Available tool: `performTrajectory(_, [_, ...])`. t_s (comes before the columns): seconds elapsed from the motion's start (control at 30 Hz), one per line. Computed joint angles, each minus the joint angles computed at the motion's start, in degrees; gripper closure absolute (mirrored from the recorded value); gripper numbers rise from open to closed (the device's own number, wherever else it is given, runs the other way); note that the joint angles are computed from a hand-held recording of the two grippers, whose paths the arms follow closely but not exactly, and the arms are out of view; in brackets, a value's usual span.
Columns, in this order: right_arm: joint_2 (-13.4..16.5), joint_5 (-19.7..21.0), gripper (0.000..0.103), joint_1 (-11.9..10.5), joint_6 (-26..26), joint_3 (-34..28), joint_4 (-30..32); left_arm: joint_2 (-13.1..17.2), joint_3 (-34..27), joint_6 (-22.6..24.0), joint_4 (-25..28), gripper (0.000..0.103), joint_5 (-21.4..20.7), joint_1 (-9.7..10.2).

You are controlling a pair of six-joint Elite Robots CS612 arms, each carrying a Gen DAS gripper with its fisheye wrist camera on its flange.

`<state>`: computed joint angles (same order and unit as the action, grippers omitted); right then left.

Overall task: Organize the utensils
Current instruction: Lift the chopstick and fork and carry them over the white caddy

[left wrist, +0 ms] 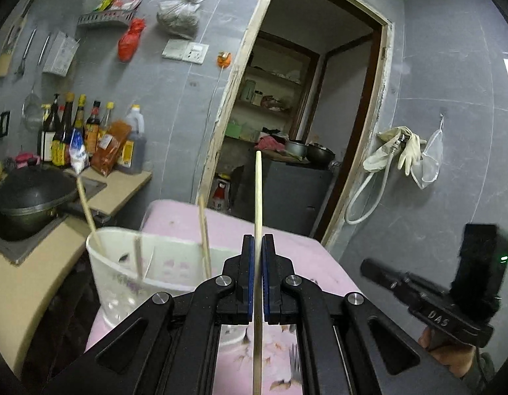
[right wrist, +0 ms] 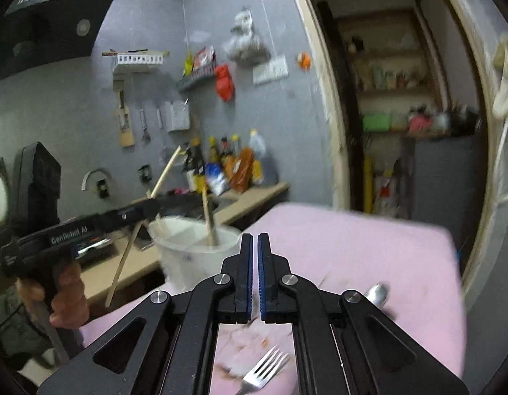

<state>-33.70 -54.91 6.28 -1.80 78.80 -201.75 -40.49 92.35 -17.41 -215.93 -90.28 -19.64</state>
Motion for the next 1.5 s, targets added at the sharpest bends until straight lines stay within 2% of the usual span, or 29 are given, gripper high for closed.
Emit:
performTrajectory(0.1, [-0.7, 0.1, 0.097, -0.2, -2.8, 1.0, 10.2, 0.1, 1.0, -0.6, 1.3, 0.101, -0.4, 0.06])
performTrajectory(0.23, [-1.9, -2.0, 0.076, 0.0, -6.8, 2.9, 20.9, 0.6, 1.9, -2.2, 1.3, 0.101, -1.1, -0.04])
performTrajectory(0.3, [-2.0, -4.5, 0.071, 0.4, -8.0, 2.7, 25.6, 0.9, 1.8, -3.1, 1.7, 0.101, -1.7, 0.00])
performTrajectory(0.43, [-0.8, -7.9, 0.067, 1.0, -5.9, 0.2, 32.2, 1.3, 1.7, -3.6, 1.7, 0.101, -2.3, 0.13])
performTrajectory(0.63, [0.9, -7.6, 0.064, 1.5, -1.8, -3.2, 37.2, 1.4, 1.7, -3.2, 1.2, 0.101, -2.7, 0.25])
performTrajectory(0.73, [1.1, -11.4, 0.063, 2.5, -0.7, -3.6, 35.6, 1.7, 1.5, -3.4, 1.3, 0.101, -2.8, 0.32])
performTrajectory(0.83, [1.3, -15.1, 0.080, 3.4, -1.1, -3.7, 34.0, 1.7, 1.3, -3.7, 1.5, 0.101, -3.4, 0.46])
performTrajectory(1.0, [1.2, -12.1, 0.086, 2.6, 0.2, -2.8, 31.4, 1.6, 1.6, -3.8, 0.6, 0.101, -3.0, 0.48])
performTrajectory(1.17, [-0.3, -10.1, 0.086, 2.5, -1.7, 1.0, 20.4, 1.1, 1.9, -3.4, -1.2, 0.101, -2.1, 0.57])
performTrajectory(1.5, [-0.2, -7.0, 0.087, 2.6, -1.1, 3.0, 5.4, 0.5, 2.4, -3.5, -4.3, 0.101, 0.6, 0.91])
